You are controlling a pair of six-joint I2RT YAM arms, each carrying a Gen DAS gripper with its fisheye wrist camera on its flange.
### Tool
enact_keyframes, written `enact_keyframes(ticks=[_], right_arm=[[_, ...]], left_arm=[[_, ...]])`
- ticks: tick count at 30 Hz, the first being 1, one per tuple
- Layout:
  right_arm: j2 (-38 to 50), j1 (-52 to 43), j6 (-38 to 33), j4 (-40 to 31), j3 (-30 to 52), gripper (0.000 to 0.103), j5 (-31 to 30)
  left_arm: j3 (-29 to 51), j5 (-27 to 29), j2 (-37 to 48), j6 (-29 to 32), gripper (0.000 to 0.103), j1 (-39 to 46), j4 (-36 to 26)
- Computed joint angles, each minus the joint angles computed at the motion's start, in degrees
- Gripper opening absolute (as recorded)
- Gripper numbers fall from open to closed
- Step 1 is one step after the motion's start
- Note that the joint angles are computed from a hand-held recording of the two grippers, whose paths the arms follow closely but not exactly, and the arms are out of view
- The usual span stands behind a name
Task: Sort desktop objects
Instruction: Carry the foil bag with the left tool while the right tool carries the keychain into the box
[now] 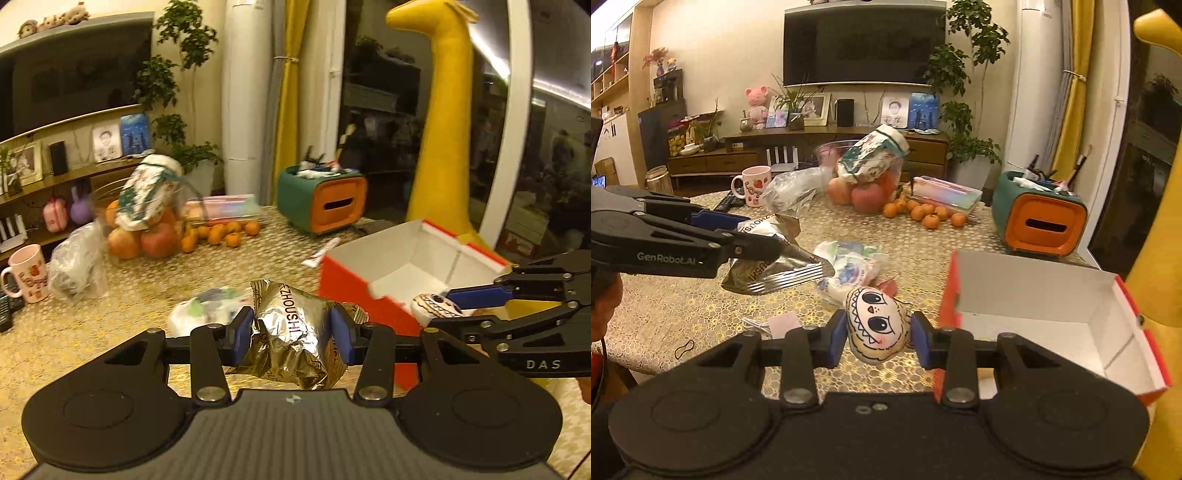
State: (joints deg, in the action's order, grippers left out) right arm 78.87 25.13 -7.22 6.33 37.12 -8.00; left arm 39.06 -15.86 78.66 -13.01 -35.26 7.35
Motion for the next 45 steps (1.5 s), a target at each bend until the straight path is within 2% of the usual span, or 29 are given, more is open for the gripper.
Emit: enact_keyframes(ticks=[8,18,28,36,45], right_arm=[[-6.3,-8.4,-3.7,-4.2,-2.0,0.036,-3.7],[-4.7,-19.0,-8.1,-7.2,0.3,0.036,-8.3],[4.5,-27.9,-11.0,-10.3,9.3,0.036,-11.7],[15.9,-27.5,-9.3,-8.8,18.0,0.036,-8.5],[28.7,-26.2,-9.2,-10.7,29.1,0.036,-6.8]], left_arm=[[6.9,-0.7,5.5,-0.5,0.044,-6.4,-1.3],[17.6,0.3,16.6,-0.2,0.044,-10.4,-2.0],[28.0,1.9,26.6,0.5,0.044,-10.7,-5.0],[41.7,2.2,37.3,1.2,0.044,-9.7,-11.7],[56.9,3.0,48.8,3.3,0.044,-8.7,-18.9]])
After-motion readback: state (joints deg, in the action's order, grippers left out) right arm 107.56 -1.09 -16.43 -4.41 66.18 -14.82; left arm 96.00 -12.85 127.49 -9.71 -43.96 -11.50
